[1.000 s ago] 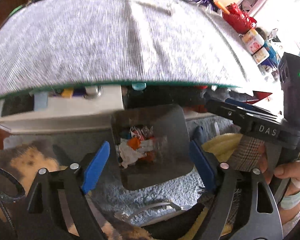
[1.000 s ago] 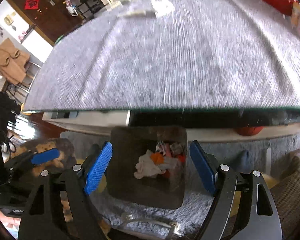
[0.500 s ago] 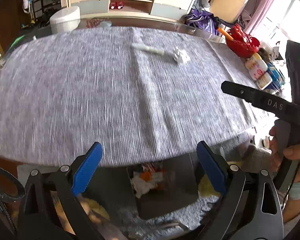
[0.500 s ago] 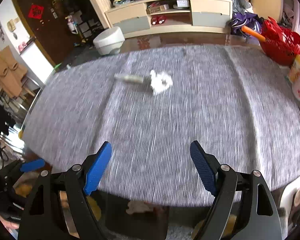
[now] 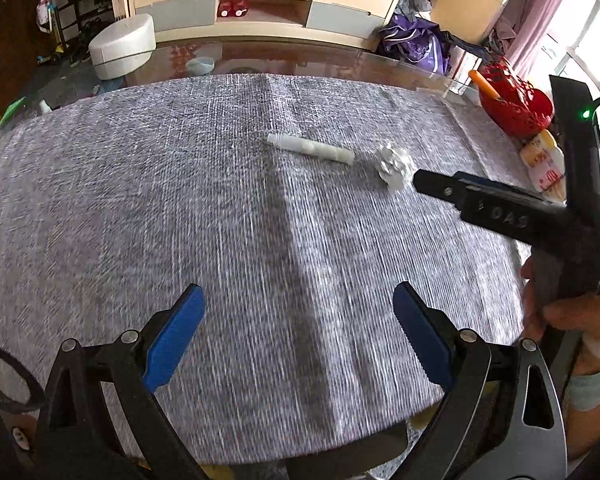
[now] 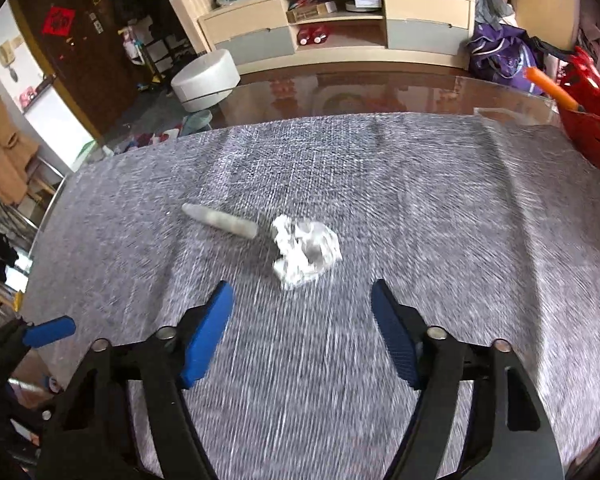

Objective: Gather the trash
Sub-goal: 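Grasp the white tube with the left tool while the right tool grasps the crumpled foil ball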

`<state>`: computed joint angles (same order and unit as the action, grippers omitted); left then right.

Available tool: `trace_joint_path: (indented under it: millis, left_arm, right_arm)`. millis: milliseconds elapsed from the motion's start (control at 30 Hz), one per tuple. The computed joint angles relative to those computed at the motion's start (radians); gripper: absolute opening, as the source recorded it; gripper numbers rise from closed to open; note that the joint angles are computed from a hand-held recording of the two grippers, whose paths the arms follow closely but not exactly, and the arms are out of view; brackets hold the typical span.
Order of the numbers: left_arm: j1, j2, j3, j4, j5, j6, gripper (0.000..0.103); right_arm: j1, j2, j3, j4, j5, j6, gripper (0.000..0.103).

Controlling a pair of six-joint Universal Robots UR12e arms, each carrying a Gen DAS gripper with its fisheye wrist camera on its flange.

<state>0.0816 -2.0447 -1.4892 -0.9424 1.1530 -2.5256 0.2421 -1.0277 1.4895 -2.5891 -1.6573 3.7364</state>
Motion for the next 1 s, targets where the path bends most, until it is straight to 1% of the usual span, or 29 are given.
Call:
trace_joint_path:
  millis: [200, 233, 267, 333, 400, 467, 500, 567, 633, 667, 833, 1000]
  left_arm:
    - [-0.019, -0.046, 0.054, -0.022, 0.018, -0.025, 0.089]
    - [-0.022, -0.054, 0.063, -0.023, 0.020, -0.030, 0.089]
    - [-0.024, -0.060, 0.069, -0.024, 0.021, -0.034, 0.089]
    - [-0.031, -0.074, 0.086, -0.026, 0.022, -0.044, 0.089]
    - [-0.037, -0.082, 0.096, -0.026, 0.021, -0.053, 0.088]
    - [-0.045, -0.095, 0.113, -0.032, 0.015, -0.061, 0.082]
    - [-0.048, -0.099, 0.117, -0.035, 0.011, -0.061, 0.081]
    - [-0.055, -0.109, 0.130, -0.042, 0.001, -0.061, 0.070]
    - [-0.064, -0.121, 0.146, -0.055, -0.007, -0.058, 0.062]
    - [-0.067, -0.130, 0.159, -0.067, -0.013, -0.054, 0.060]
    - [-0.084, -0.166, 0.200, -0.081, -0.022, -0.091, 0.060]
    - [-0.098, -0.200, 0.245, -0.080, -0.044, -0.134, 0.060]
  right_arm:
    - [-0.010, 0.045, -0.043, 0.013, 0.006, -0.025, 0.060]
    - [-0.012, 0.050, -0.048, 0.017, 0.005, -0.029, 0.057]
    - [-0.013, 0.056, -0.053, 0.022, 0.003, -0.034, 0.051]
    - [-0.012, 0.060, -0.054, 0.016, -0.014, -0.042, 0.043]
    - [-0.015, 0.060, -0.050, -0.001, -0.013, -0.050, 0.040]
    - [-0.021, 0.053, -0.036, -0.032, -0.009, -0.045, 0.031]
    - [-0.022, 0.050, -0.031, -0.037, -0.018, -0.043, 0.030]
    - [-0.027, 0.038, -0.016, -0.055, -0.049, -0.037, 0.028]
    - [-0.035, 0.030, -0.005, -0.067, -0.058, -0.028, 0.028]
    - [-0.040, 0.021, 0.008, -0.079, -0.060, -0.020, 0.028]
    - [-0.055, -0.005, 0.051, -0.120, -0.087, 0.001, 0.028]
    - [-0.061, -0.015, 0.069, -0.142, -0.098, 0.004, 0.028]
